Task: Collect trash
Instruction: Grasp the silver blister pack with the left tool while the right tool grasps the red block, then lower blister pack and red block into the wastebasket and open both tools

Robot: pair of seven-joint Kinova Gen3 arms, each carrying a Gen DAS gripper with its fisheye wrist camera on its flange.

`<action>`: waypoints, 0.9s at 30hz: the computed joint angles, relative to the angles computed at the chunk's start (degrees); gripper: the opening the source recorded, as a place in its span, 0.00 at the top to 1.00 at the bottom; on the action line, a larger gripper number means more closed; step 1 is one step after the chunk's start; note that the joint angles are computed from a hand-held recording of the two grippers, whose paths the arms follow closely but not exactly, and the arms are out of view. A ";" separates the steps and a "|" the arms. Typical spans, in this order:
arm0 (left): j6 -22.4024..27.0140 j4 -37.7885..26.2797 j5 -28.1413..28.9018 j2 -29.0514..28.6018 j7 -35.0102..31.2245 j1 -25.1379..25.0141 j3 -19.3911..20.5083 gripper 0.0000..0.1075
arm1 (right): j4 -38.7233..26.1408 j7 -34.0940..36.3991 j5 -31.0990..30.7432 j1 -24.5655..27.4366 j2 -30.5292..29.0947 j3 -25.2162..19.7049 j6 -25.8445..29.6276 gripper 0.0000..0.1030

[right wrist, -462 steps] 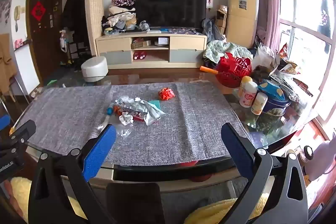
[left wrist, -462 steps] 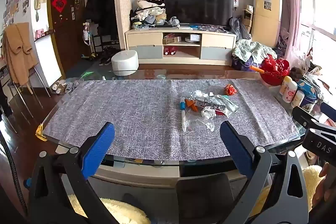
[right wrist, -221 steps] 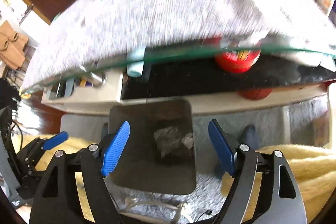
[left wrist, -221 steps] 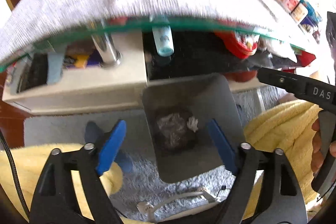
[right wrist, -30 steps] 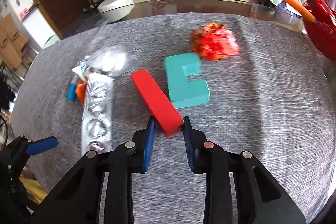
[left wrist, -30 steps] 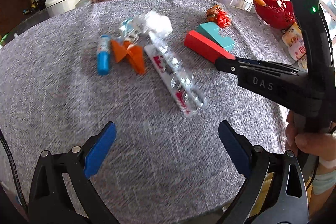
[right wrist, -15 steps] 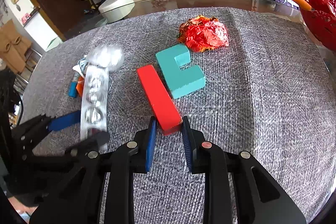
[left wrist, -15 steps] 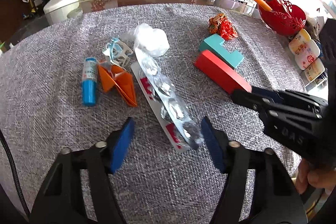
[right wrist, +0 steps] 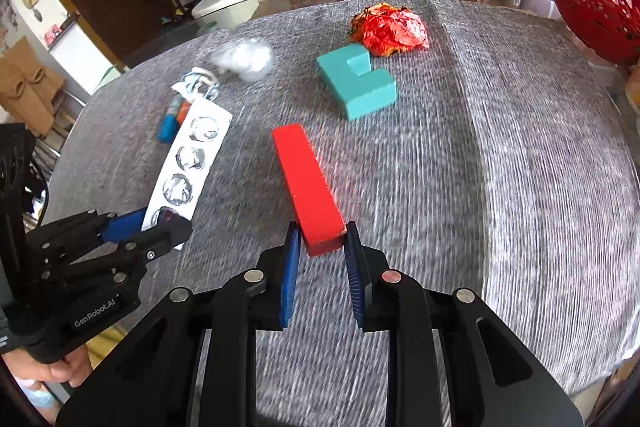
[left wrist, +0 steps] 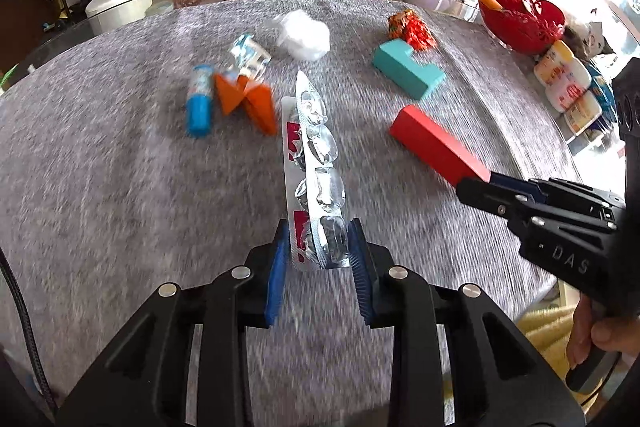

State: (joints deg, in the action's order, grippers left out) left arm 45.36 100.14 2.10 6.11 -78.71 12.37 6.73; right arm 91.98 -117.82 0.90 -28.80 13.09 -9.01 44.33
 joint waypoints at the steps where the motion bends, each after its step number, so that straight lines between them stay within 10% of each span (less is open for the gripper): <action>1: 0.08 0.90 0.07 -1.05 0.23 0.06 -0.01 0.74 | 0.77 -0.58 0.09 -0.35 -0.75 -0.08 -0.18 0.78; 27: 4.98 17.44 2.26 -26.70 5.60 2.41 5.82 0.74 | 16.28 -20.10 8.84 -5.25 -20.47 -11.67 0.42 0.80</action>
State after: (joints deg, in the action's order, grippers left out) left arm 50.34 117.58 4.36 -20.58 -73.11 14.78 12.55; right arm 108.26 -137.92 9.74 -34.04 -7.38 -20.68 44.75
